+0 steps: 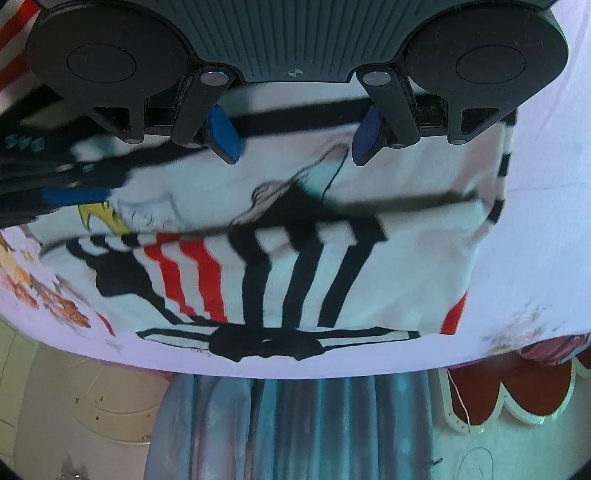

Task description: Fold small clothes

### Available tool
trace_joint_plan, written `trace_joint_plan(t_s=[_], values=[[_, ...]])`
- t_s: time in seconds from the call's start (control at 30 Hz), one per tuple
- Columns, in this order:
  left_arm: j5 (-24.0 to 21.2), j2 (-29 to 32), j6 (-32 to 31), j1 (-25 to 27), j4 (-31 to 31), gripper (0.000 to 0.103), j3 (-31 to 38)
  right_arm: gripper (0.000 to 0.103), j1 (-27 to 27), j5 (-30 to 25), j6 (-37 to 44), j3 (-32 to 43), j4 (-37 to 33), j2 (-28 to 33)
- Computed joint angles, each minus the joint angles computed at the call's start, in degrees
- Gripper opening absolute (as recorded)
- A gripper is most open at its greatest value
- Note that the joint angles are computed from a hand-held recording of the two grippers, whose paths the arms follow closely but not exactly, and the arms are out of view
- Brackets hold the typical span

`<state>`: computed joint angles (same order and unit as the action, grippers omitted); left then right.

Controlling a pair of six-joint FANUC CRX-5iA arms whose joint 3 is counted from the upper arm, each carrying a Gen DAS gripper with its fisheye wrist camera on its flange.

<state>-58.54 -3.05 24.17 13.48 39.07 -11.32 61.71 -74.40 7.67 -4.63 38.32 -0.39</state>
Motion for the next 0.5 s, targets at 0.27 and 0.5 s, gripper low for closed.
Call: trace_joint_plan(t_s=[0.27, 0.5], values=[[0.07, -1.23, 3.08, 0.67, -3.27, 0.068, 0.46, 0.024, 3.65, -5.71, -6.07, -4.84, 1.13, -5.17], [-2.16, -5.04, 3.91, 2.05, -3.26, 0.068, -1.11, 0.03, 4.54, 0.52, -7.73, -4.15, 2.87, -5.72]])
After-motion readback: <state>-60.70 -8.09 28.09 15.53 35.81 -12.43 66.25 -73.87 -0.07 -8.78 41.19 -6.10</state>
